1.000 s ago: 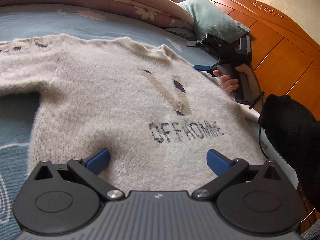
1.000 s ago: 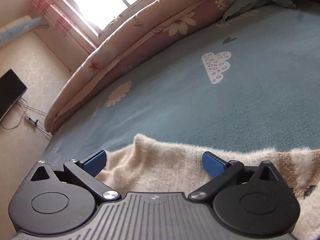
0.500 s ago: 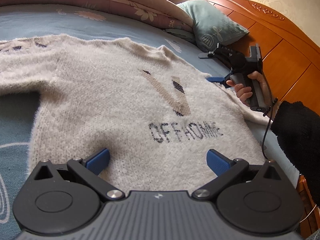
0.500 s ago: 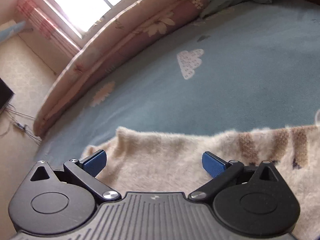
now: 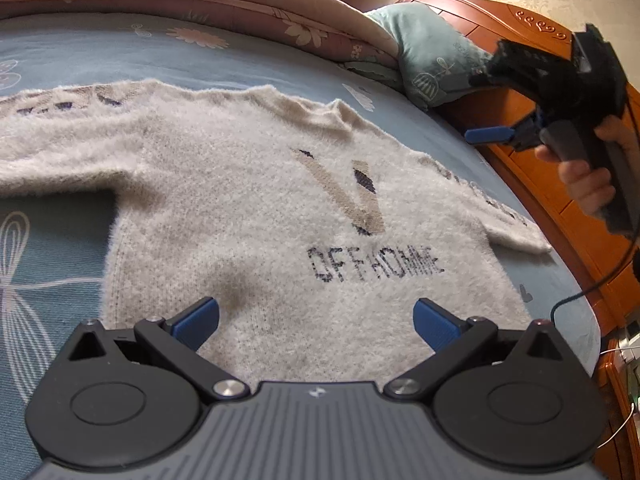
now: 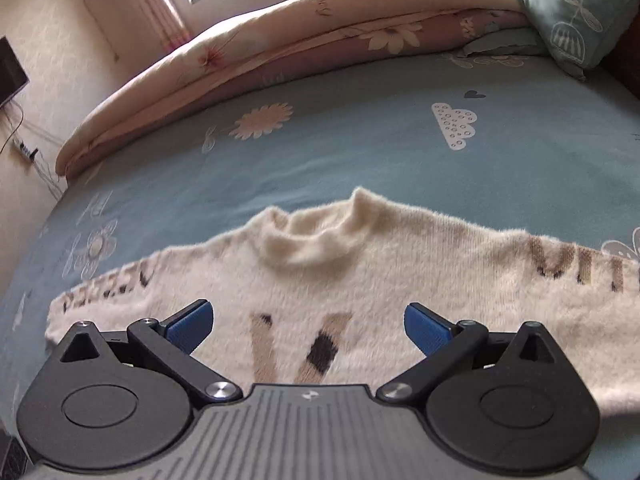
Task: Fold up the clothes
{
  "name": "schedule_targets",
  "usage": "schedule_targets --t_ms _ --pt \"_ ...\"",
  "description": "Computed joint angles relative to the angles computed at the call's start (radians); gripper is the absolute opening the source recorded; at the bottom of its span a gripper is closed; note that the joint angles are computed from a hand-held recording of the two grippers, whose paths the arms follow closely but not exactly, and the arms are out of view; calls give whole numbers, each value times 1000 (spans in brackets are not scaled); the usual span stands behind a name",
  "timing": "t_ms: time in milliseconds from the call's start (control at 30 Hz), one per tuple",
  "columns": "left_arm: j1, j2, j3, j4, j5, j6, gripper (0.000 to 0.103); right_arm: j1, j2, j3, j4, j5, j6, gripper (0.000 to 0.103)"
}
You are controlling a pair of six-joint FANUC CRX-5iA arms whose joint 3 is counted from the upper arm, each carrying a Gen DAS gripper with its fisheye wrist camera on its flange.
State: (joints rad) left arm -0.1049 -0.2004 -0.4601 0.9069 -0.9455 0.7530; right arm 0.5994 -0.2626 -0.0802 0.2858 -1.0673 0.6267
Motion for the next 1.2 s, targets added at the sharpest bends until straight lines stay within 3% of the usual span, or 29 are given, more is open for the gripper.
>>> schedule_targets --t_ms 133,233,433,600,733,833,1033,1200 --pt "27 -6 -22 61 -38 -35 102 151 -90 -71 16 -48 -141 103" --pt "35 -21 -30 33 -13 -12 102 259 -162 -173 52 -46 -303 103" --pt "90 -32 -52 71 -37 -13 102 436 -271 -357 64 -52 -661 103" --pt "160 -50 -72 111 8 -6 102 668 -343 -469 228 -150 -944 103" --pt "209 -67 -72 53 130 93 102 725 -284 -420 297 -235 -945 103" --pt "227 -69 -33 -111 218 214 102 722 -193 -360 370 -305 -856 103" --pt "245 -31 31 -272 216 349 102 687 -117 -330 278 -259 -742 103" --pt "246 -48 4 -227 235 309 102 779 -65 -359 315 -321 -738 103"
